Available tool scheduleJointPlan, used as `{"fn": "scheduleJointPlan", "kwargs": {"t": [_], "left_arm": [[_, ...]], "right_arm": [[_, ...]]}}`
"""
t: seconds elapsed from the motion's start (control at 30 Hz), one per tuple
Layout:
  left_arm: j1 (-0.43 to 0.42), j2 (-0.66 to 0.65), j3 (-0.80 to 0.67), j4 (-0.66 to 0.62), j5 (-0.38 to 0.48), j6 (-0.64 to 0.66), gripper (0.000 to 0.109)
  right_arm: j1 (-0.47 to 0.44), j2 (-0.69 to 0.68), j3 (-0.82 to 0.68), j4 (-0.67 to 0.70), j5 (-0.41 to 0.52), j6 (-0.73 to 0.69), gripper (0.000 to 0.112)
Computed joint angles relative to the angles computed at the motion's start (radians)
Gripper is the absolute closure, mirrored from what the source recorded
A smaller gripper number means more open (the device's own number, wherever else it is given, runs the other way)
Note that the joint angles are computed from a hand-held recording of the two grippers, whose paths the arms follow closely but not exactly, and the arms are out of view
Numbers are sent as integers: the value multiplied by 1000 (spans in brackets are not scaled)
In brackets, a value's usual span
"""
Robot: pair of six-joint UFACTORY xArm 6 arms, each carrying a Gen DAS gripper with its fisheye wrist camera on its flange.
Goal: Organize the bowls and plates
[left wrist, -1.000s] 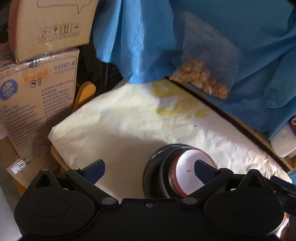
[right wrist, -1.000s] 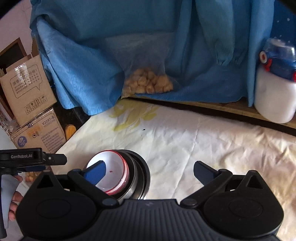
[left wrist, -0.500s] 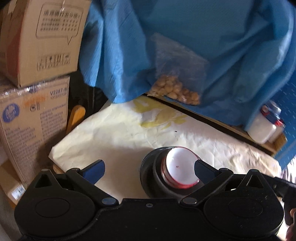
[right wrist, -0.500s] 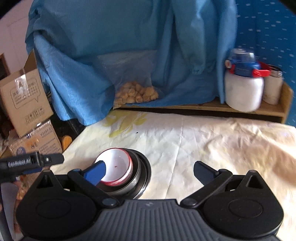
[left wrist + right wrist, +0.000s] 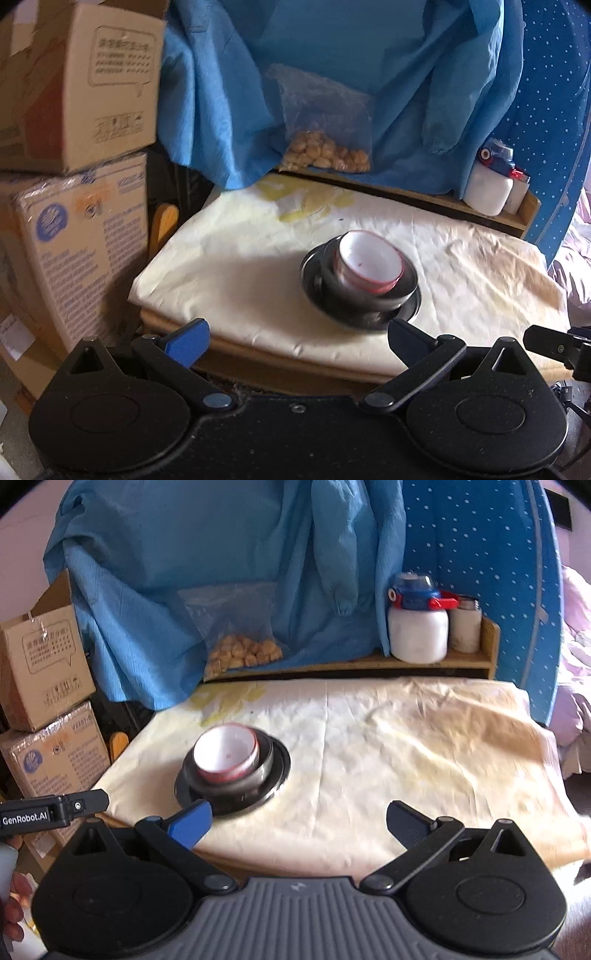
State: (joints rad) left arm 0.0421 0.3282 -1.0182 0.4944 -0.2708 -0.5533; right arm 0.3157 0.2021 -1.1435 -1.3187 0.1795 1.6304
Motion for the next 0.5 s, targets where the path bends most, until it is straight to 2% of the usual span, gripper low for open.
{"fn": "scheduleJointPlan", "kwargs": {"t": [0.07,0.17,0.27,0.4,0.5], "left_arm": [[-2,-13,38,-52,-15,53,6],[7,-27,65,-19,-12,46,6],[-11,-45,103,-104,-22,132,6],[19,-46,88,77,-11,-23,6],[3,-54,101,4,-2,42,6]], "right_arm": [[17,-8,20,3,6,-4,10],[35,-18,33,-5,24,-11,10],[40,-20,33,-27,34,20,10],[41,-22,41,-8,30,4,10],[39,-22,41,-2,23,-6,10]]}}
